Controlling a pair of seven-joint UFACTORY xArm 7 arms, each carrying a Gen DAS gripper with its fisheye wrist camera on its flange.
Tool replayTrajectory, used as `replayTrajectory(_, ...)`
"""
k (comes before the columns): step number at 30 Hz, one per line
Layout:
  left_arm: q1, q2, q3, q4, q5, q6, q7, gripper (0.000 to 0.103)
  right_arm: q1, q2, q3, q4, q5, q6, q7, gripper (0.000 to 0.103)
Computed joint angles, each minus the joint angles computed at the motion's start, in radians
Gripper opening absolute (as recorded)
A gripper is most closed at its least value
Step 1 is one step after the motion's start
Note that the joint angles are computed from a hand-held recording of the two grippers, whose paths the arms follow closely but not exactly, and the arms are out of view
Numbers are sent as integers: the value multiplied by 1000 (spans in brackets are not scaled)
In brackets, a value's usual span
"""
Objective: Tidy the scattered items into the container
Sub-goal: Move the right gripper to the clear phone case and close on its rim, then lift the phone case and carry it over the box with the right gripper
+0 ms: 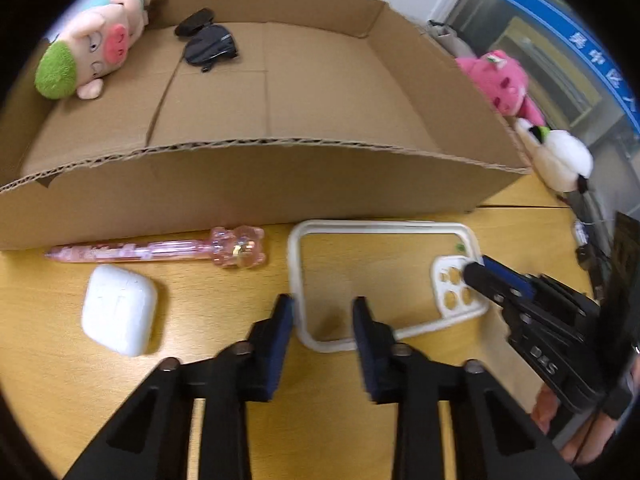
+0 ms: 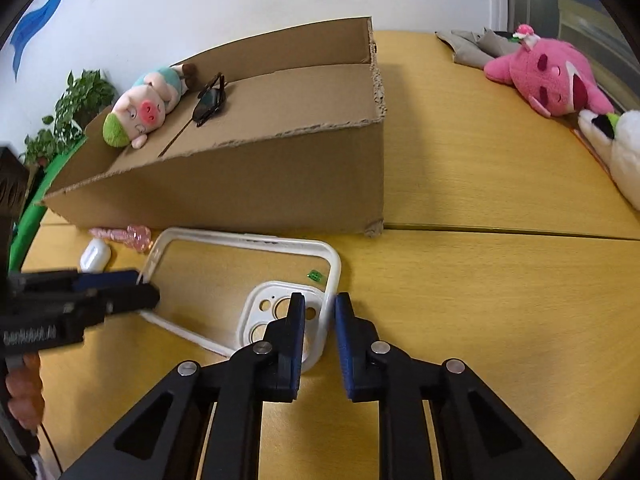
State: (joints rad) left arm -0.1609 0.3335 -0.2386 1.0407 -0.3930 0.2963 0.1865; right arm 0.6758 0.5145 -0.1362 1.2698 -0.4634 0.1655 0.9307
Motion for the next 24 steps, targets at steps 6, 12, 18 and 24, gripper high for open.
replayTrajectory(6,56,-18,-45,-20,-115,30,90,6,34,-26,-51,-73,5,-90,44,11)
replayTrajectory(12,86,-66,-68,-68,-260,27,208,6,98,-58,-104,-117,0,-110,66,11)
replayTrajectory(18,60,-212,-47,-149,-423,-5,358,6,278,-129,-292,-172,-83,-167,165,10)
replayTrajectory(24,15,-353,27,-178,-516,-22,451,6,405,-185,-423,-128,-242,-159,268,11)
